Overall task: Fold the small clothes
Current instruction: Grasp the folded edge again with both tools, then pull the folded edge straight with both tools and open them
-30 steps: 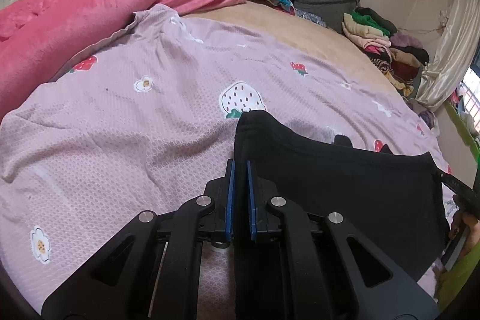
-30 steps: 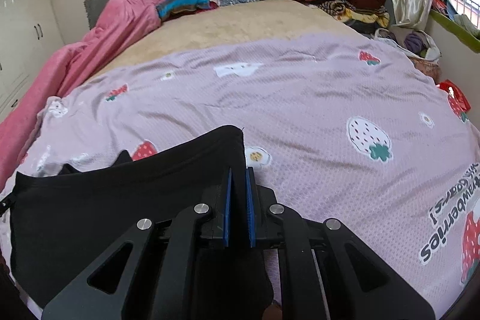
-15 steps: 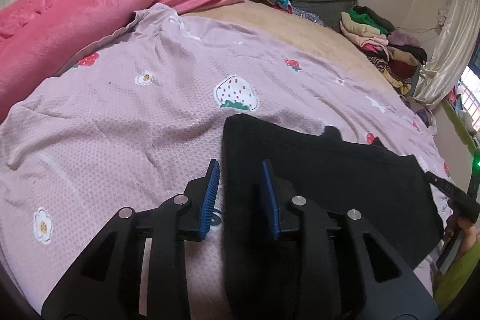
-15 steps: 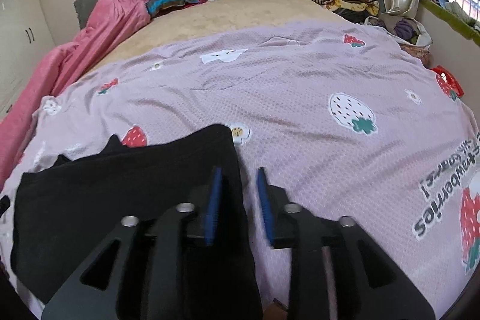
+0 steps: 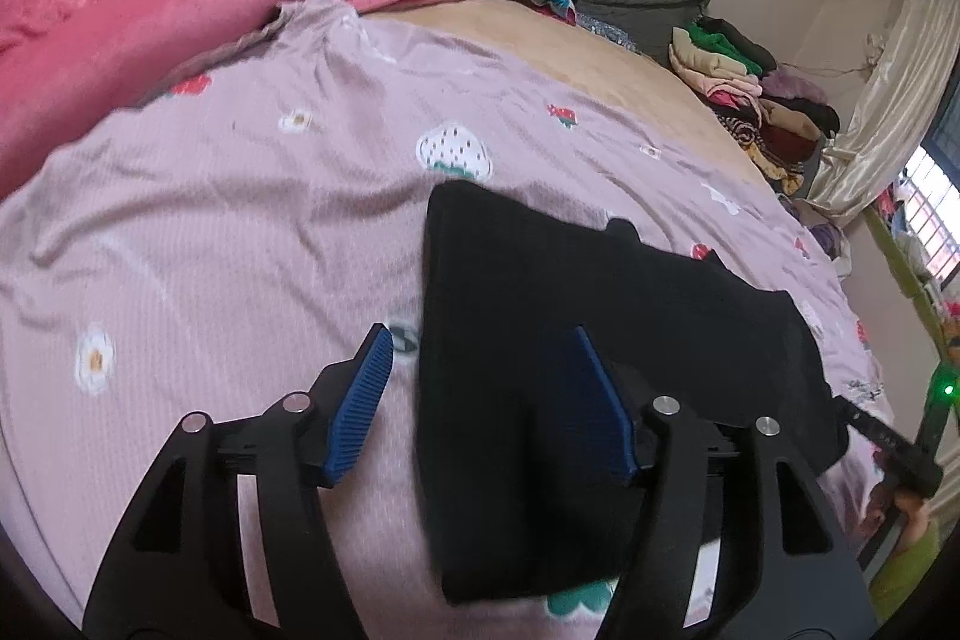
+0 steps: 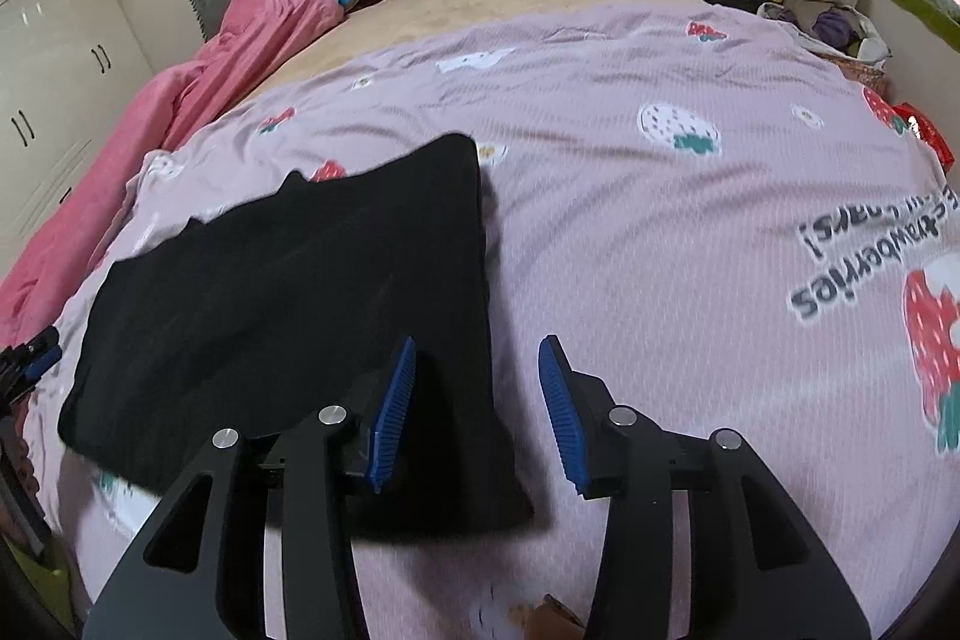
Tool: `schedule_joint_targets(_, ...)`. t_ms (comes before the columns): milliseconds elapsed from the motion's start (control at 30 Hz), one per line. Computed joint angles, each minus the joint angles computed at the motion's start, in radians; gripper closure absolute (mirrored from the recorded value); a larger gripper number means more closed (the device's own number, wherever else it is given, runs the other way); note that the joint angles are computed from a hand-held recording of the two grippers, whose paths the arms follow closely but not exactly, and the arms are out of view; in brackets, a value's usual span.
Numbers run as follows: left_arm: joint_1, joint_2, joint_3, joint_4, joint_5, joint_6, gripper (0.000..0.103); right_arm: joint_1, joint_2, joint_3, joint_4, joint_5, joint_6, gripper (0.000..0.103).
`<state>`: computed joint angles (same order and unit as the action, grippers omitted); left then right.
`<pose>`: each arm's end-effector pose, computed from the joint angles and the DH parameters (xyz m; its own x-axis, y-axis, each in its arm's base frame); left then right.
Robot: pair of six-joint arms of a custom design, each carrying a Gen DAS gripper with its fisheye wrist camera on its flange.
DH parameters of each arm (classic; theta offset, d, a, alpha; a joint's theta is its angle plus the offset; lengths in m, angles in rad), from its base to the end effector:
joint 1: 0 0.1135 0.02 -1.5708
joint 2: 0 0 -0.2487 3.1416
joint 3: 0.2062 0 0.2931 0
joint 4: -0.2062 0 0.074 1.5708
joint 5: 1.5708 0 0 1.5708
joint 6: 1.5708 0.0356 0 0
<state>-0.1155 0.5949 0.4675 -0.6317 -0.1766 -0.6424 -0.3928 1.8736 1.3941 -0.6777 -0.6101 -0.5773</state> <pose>0.1848 -0.0151 0.2009 -0.5395 -0.5312 -0.6533 -0.4201 0.8422 -0.3378 0.3938 -0.1411 0.1773 -0.7640 -0.1676 -0.6231 -0.3770 0.8996 0.2203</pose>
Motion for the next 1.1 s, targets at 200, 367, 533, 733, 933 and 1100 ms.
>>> schedule_joint_targets(200,-0.045,-0.120,-0.059,-0.095,0.004,-0.075,0.049,-0.032,-0.004,-0.013,-0.044,-0.024,-0.036,0.062)
schedule_joint_targets(367,-0.087,-0.144,-0.092,-0.109,0.045,-0.124,0.040,-0.030,0.006,0.004,-0.069,-0.042,-0.048,0.062)
schedule_joint_targets(533,-0.116,-0.105,-0.109,-0.095,0.079,-0.168,0.039,-0.015,0.021,0.007,-0.061,-0.036,-0.043,0.067)
schedule_joint_targets(733,-0.087,-0.112,-0.117,-0.056,0.080,-0.151,0.049,-0.029,0.024,0.014,-0.066,-0.064,-0.043,0.094)
schedule_joint_targets(933,-0.082,-0.131,-0.114,-0.064,0.125,-0.128,0.093,-0.057,-0.009,-0.004,-0.066,-0.100,-0.050,0.096)
schedule_joint_targets(1100,-0.109,-0.142,-0.109,-0.113,0.088,-0.134,0.092,-0.079,-0.025,-0.029,-0.062,-0.095,-0.076,0.096)
